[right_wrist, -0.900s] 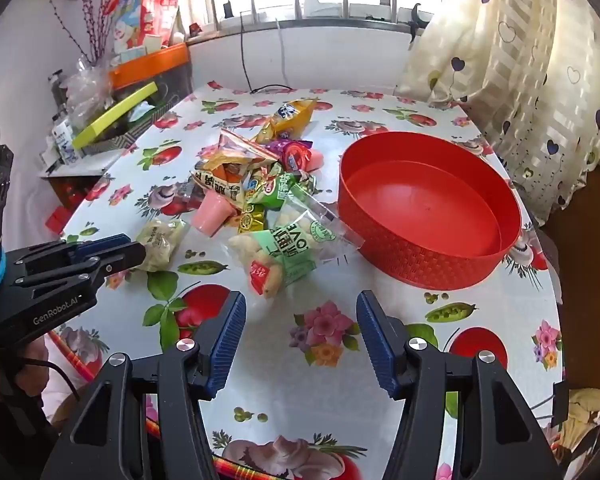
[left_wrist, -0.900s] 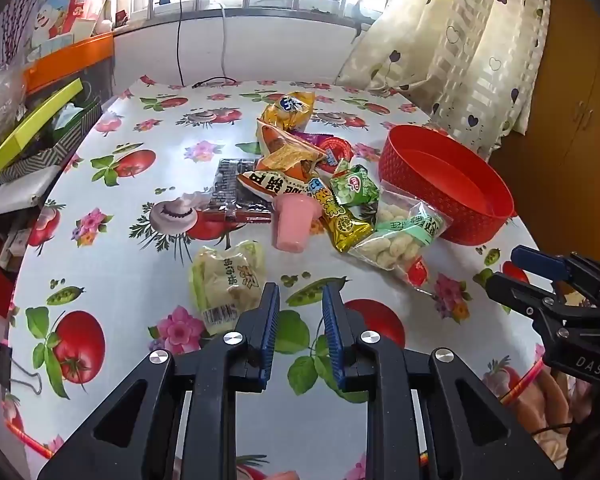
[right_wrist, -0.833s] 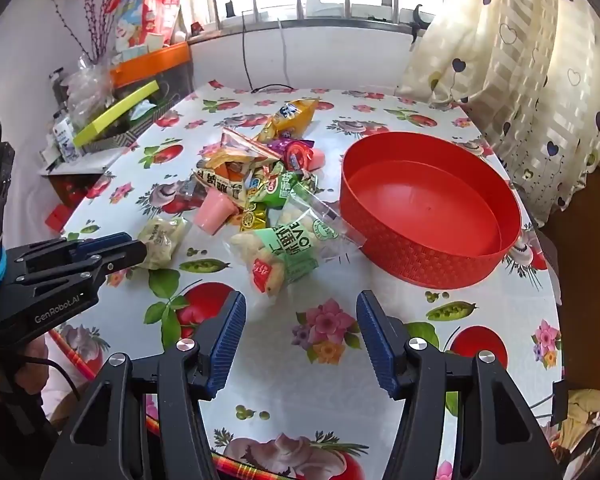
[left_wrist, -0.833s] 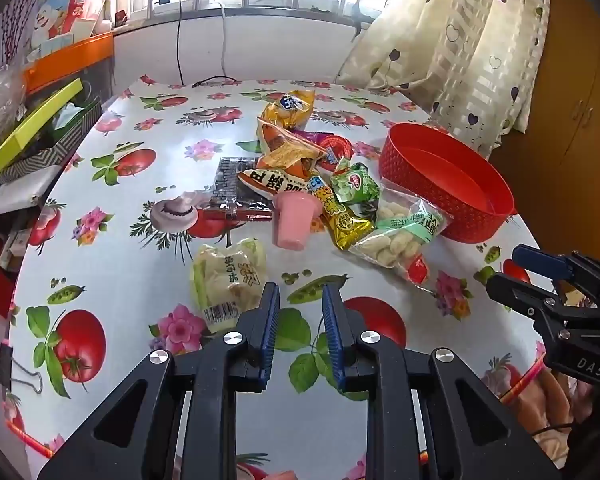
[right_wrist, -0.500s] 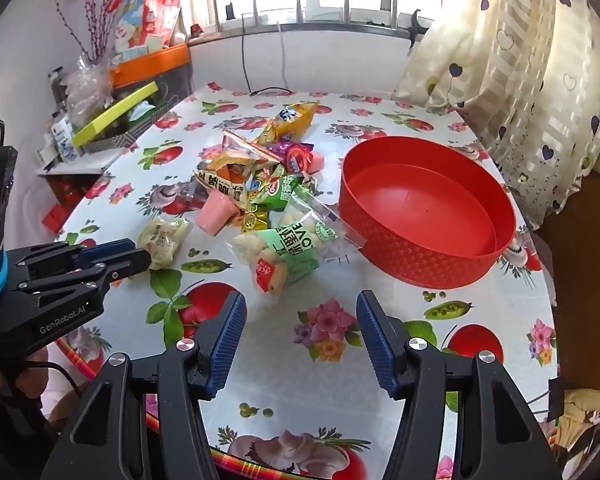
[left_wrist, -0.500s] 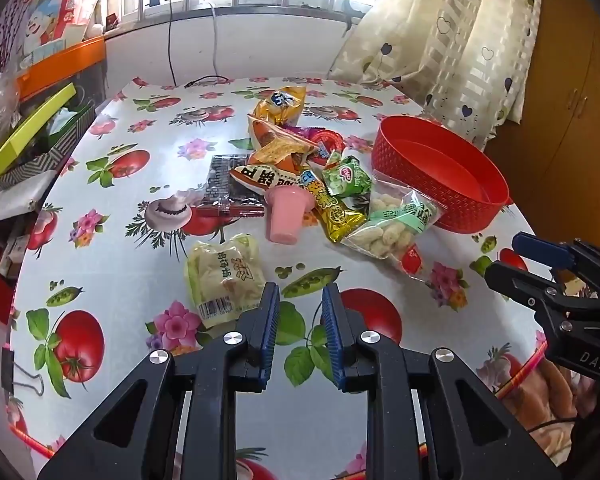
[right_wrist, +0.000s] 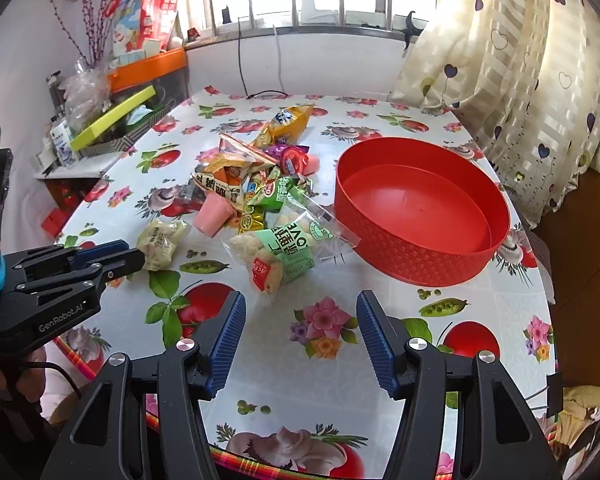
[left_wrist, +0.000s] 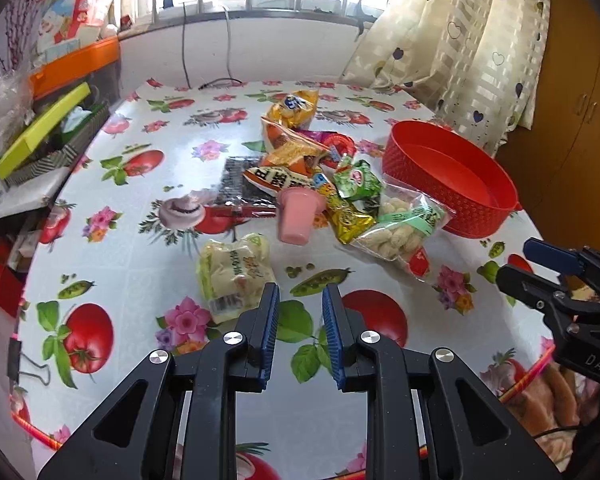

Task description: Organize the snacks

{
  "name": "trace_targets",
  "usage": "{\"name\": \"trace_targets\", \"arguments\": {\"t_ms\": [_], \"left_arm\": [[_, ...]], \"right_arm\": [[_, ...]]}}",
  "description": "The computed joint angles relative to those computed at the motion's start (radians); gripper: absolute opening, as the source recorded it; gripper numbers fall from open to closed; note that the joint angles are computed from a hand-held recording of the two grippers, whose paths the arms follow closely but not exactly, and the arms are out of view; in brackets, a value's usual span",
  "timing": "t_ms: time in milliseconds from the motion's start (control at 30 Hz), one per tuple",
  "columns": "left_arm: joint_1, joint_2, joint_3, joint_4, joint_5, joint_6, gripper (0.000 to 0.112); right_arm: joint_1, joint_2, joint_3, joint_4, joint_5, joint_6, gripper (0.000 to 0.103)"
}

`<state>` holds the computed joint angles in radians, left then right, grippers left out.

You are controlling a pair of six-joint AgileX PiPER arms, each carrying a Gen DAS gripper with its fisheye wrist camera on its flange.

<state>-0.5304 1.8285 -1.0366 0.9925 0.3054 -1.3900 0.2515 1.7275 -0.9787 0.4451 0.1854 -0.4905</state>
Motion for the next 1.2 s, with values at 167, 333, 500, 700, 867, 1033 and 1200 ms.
{"name": "trace_targets", "arguments": {"t_ms": [167,333,500,700,867,1033,1200], "left_arm": [[0.007,0.012,-0.003,-0.054,-0.029,0.055,0.023],[0.01,0.025,-0.017,-0.129,-0.042,0.136,0.023],[0.012,0.03,-0.018,-0.122,-0.049,0.129,0.023],[0.015,0.028,-0.012,-0.12,-0.078,0.133,0.023],[0.02,0.028,-0.011,-0.157,-0.092,0.162,0.023],[0.026,0.029,-0.011,-0.193,-0.098,0.197,0.023],[0.031,0.037,-0.019,-0.238,-0.096,0.246,0.023]], "right_arm": [[-0.005,-0.001,-0.001,0.015,0.004,-0.022,0.056],[-0.003,0.001,0.003,0.029,-0.003,-0.033,0.056],[-0.006,0.001,0.002,0.046,0.001,-0.057,0.056],[-0.006,0.016,-0.016,0.048,0.014,-0.06,0.056],[-0.004,0.015,-0.011,0.053,0.007,-0.065,0.056],[-0.003,0.015,-0.012,0.048,0.008,-0.06,0.056],[0.0,0.021,-0.014,0.052,0.003,-0.06,0.056]]}}
